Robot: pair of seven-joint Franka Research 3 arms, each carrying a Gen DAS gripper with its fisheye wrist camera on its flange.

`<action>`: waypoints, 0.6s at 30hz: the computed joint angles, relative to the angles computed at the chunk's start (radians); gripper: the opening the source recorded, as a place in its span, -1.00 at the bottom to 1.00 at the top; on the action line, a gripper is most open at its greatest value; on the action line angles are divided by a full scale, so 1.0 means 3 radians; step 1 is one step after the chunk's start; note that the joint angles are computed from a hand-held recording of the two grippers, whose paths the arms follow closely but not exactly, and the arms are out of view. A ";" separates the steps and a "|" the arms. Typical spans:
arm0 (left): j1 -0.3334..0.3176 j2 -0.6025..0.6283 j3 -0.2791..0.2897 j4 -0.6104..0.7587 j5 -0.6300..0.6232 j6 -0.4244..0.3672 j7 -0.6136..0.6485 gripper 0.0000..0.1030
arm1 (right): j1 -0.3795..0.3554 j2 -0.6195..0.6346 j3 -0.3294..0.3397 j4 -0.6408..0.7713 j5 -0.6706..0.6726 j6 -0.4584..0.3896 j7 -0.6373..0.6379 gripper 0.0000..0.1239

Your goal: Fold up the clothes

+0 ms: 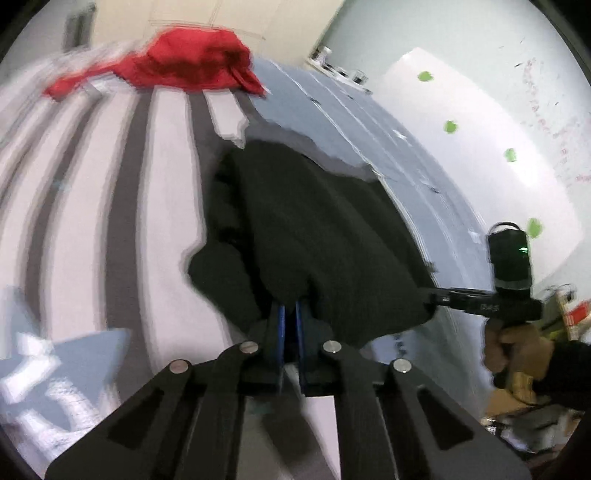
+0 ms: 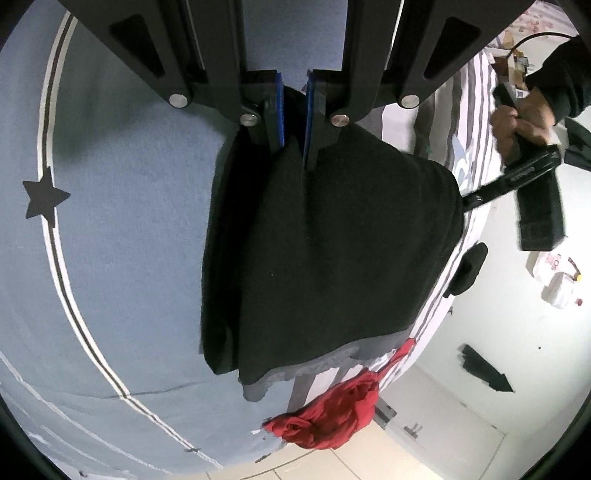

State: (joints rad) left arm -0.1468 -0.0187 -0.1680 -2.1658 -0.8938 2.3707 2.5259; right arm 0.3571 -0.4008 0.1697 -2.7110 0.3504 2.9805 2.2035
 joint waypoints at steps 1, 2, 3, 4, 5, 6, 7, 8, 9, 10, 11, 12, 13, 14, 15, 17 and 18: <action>0.0000 -0.0080 -0.0007 -0.0070 0.0148 0.0131 -0.0079 -1.00 | -0.0041 -0.0022 0.0042 -0.0007 -0.0033 -0.0020 0.0038 -0.89; -0.0013 -0.0109 -0.0020 -0.0134 0.0360 0.0245 -0.0174 -1.00 | -0.0072 -0.0043 0.0076 -0.0015 -0.0063 -0.0037 0.0075 -0.89; -0.0034 -0.0124 -0.0041 -0.0222 0.0600 0.0412 -0.0287 -1.00 | -0.0065 -0.0052 0.0079 -0.0026 -0.0067 -0.0041 0.0090 -0.89; -0.0042 -0.0079 -0.0048 -0.0270 0.0853 0.0505 -0.0484 -1.00 | -0.0085 -0.0046 0.0100 -0.0023 -0.0095 -0.0063 0.0114 -0.89; -0.0045 -0.0026 -0.0053 -0.0312 0.1122 0.0583 -0.0702 -1.00 | -0.0122 -0.0049 0.0144 -0.0029 -0.0137 -0.0084 0.0165 -0.89; -0.0045 -0.0001 -0.0048 -0.0323 0.1255 0.0623 -0.0842 -1.00 | -0.0153 -0.0051 0.0179 -0.0036 -0.0177 -0.0102 0.0216 -0.89; -0.0043 0.0012 -0.0039 -0.0329 0.1245 0.0645 -0.0866 -1.00 | -0.0159 -0.0050 0.0186 -0.0044 -0.0194 -0.0105 0.0254 -0.89; -0.0047 -0.0018 -0.0037 -0.0353 0.1117 0.0721 -0.0818 -1.00 | -0.0175 -0.0055 0.0200 -0.0050 -0.0221 -0.0113 0.0294 -0.89; -0.0063 -0.0052 -0.0037 -0.0373 0.0979 0.0799 -0.0749 -1.00 | -0.0203 -0.0069 0.0225 -0.0045 -0.0273 -0.0140 0.0326 -0.89; -0.0083 -0.0085 -0.0033 -0.0390 0.0836 0.0876 -0.0675 -1.00 | -0.0249 -0.0089 0.0257 -0.0019 -0.0361 -0.0227 0.0343 -0.89; -0.0112 -0.0106 -0.0044 -0.0390 0.0819 0.0963 -0.0669 -1.00 | -0.0286 -0.0106 0.0282 0.0008 -0.0449 -0.0313 0.0358 -0.89; -0.0144 -0.0125 -0.0053 -0.0386 0.0813 0.1050 -0.0669 -1.00 | -0.0323 -0.0127 0.0309 0.0038 -0.0539 -0.0400 0.0379 -0.89; -0.0185 -0.0123 -0.0065 -0.0351 0.0793 0.1127 -0.0650 -1.00 | -0.0389 -0.0174 0.0363 0.0075 -0.0650 -0.0501 0.0446 -0.89; -0.0226 -0.0117 -0.0071 -0.0314 0.0734 0.1183 -0.0591 -0.99 | -0.0442 -0.0220 0.0405 0.0110 -0.0757 -0.0592 0.0507 -0.89; -0.0271 -0.0077 -0.0088 -0.0246 0.0685 0.1241 -0.0543 -0.99 | -0.0494 -0.0282 0.0440 0.0120 -0.0857 -0.0619 0.0573 -0.89; -0.0342 0.0016 -0.0139 -0.0096 0.0592 0.1357 -0.0442 -0.91 | -0.0692 -0.0376 0.0582 0.0182 -0.1118 -0.0644 0.0785 -0.88; -0.0363 0.0121 -0.0171 0.0021 0.0667 0.1379 -0.0510 -0.88 | -0.0800 -0.0334 0.0642 0.0250 -0.1259 -0.0589 0.0859 -0.86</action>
